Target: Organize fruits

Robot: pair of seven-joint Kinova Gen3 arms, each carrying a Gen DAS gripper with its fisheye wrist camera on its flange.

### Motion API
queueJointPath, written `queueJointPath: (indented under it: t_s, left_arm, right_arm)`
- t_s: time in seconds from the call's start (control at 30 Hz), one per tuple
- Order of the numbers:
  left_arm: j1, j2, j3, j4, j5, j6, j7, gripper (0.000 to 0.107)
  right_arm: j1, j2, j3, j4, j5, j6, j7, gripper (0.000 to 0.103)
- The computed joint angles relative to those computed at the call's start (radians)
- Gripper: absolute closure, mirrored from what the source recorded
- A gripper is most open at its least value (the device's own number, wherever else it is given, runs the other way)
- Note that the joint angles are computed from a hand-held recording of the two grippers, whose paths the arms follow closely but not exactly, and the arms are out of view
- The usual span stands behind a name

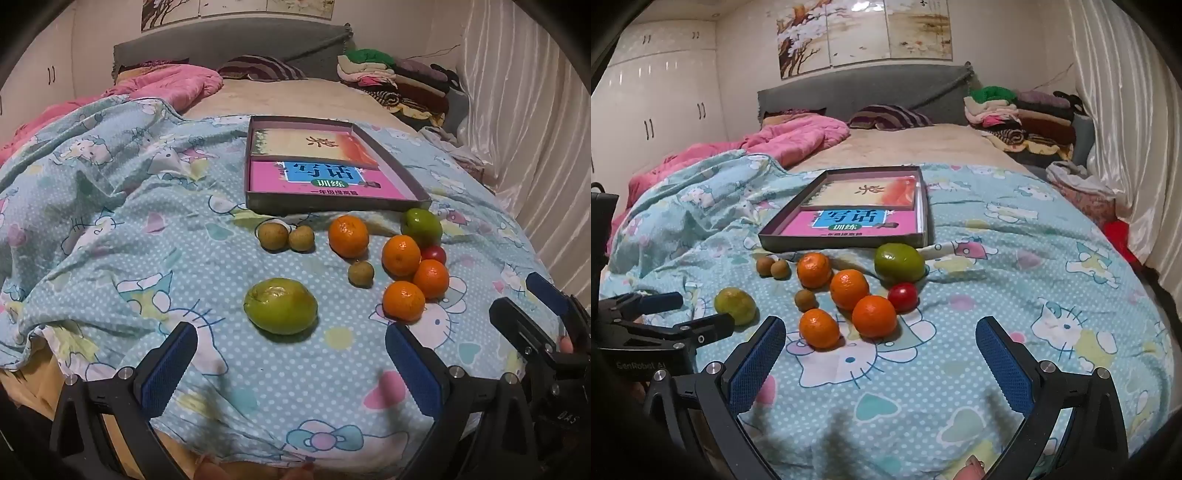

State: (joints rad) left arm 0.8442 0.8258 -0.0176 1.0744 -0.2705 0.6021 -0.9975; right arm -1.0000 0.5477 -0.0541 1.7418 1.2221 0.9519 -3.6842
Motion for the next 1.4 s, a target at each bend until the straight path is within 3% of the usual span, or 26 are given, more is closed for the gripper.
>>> queueJointPath:
  t_s: [0.13,0.23,0.5,1.4]
  left_arm:
    - [0.034,0.003,-0.033,0.003,-0.027,-0.005,0.033,0.005]
    - [0.002,-0.023,0.002,0.039,-0.007,-0.038,0.022,0.005]
    - [-0.011,-0.017,0.01,0.015,0.003,-0.007,-0.009,0.005]
    - [-0.003,-0.026,0.002,0.026,-0.004,-0.015,-0.005,0.005]
  right_arm:
    - [0.011,-0.011,-0.005,0.003,-0.009,-0.029,-0.011,0.0]
    - [0.008,-0.008,-0.002,-0.005,-0.015,-0.023,-0.003,0.0]
    - [0.017,-0.005,0.005,0.01,-0.001,-0.056,-0.014,0.0]
    - [-0.001,-0.01,-0.003,-0.001,-0.015,-0.013,-0.003,0.0]
